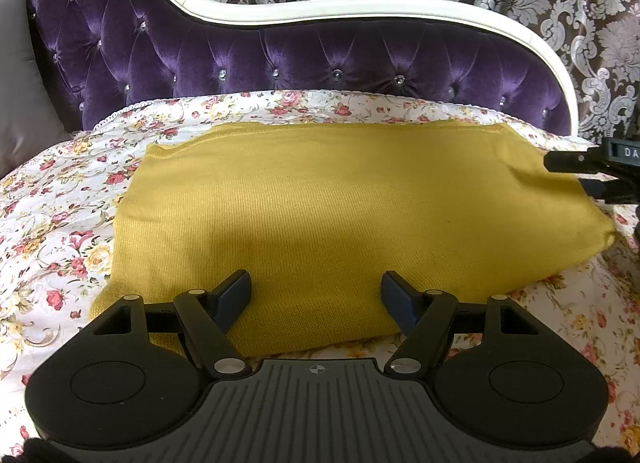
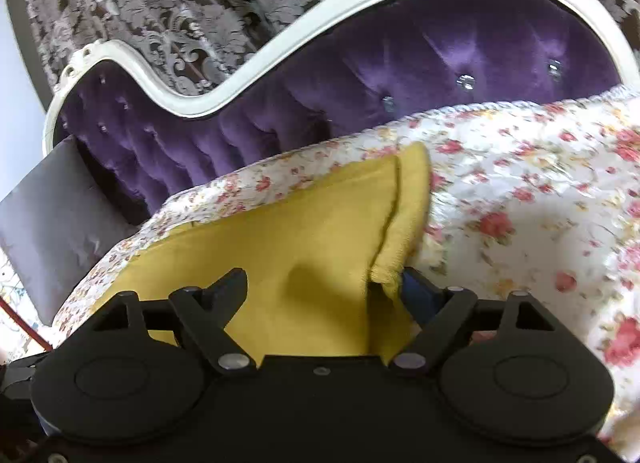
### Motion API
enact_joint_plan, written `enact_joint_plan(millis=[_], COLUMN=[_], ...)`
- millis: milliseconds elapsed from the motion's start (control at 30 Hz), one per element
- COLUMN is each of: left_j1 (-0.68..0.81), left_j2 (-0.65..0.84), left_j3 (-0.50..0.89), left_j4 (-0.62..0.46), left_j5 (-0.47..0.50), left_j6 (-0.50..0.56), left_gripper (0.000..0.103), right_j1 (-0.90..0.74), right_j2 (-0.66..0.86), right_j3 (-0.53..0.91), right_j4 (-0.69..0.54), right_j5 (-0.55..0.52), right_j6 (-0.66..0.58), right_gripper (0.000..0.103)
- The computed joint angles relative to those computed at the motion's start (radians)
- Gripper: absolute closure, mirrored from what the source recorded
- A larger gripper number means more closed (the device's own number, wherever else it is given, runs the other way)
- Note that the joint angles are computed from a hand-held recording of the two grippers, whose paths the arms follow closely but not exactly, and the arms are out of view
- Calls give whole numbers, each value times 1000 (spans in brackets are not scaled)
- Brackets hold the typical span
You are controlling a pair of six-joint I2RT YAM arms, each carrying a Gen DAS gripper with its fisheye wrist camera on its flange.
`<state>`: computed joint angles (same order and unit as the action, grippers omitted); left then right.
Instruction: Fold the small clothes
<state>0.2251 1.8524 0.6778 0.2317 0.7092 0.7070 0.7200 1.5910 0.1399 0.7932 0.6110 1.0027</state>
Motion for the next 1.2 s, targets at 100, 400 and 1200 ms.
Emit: enact_joint_plan(millis=[100,400,1200], left_j1=[0,-2,1], left_j2=[0,-4,-3], left_j3=[3,9,16], left_j4=[-4,-22,-36], left_j5=[0,0,4], left_j6=[0,-11,-16], left_gripper=[32,32,31], right_j1=[-40,-113,-102], right_j2=[43,-140,-11], right_j3=[-25,-91,-7], right_j4=[76,-2,-3], right_j5=[-30,-61,-20], right_j6=[12,70,74], right_gripper=[31,87,48])
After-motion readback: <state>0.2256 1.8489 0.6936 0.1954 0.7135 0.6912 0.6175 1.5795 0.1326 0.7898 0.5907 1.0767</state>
